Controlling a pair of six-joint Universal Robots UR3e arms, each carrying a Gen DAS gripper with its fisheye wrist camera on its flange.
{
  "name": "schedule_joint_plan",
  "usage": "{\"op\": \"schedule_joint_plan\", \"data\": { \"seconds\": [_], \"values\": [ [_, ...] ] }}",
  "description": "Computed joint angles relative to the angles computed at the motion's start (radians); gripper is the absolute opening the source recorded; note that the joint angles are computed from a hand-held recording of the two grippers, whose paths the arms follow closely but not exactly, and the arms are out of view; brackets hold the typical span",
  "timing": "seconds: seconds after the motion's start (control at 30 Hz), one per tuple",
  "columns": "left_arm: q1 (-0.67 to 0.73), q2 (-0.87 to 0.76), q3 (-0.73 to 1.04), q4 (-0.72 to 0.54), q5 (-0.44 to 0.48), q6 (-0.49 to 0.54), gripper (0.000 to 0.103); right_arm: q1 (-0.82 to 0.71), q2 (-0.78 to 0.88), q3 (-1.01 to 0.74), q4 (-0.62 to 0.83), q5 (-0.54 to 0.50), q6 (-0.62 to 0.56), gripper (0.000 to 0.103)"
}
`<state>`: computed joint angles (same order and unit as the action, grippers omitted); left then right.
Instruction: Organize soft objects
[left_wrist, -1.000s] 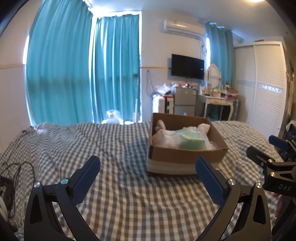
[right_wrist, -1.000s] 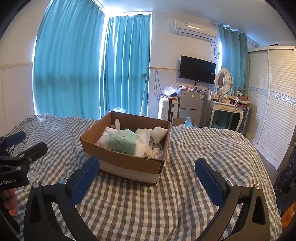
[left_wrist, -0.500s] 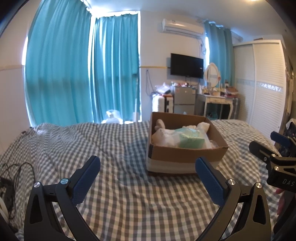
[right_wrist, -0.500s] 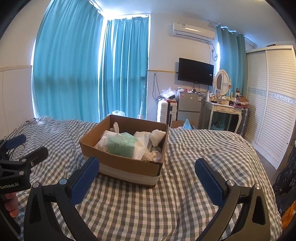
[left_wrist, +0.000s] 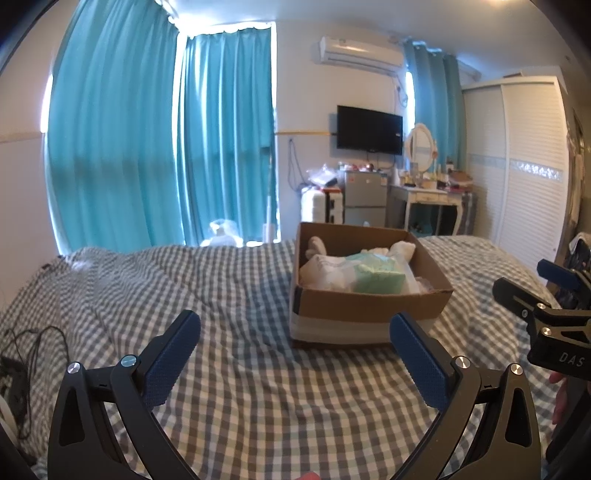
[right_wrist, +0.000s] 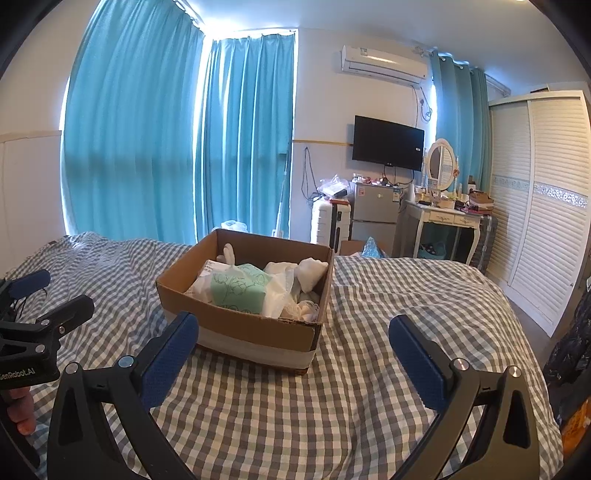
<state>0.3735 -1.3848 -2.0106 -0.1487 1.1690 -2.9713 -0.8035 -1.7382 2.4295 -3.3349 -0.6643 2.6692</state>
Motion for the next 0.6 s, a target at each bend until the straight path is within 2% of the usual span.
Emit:
{"op": "schedule_joint_plan", "data": {
  "seconds": [0.6],
  "values": [
    [0.002,0.0,-0.008,0.016,-0.006,0.004,0.103,0.011,-0.013,0.01,-0.013,-0.021,-0.002,0.103]
  ]
}}
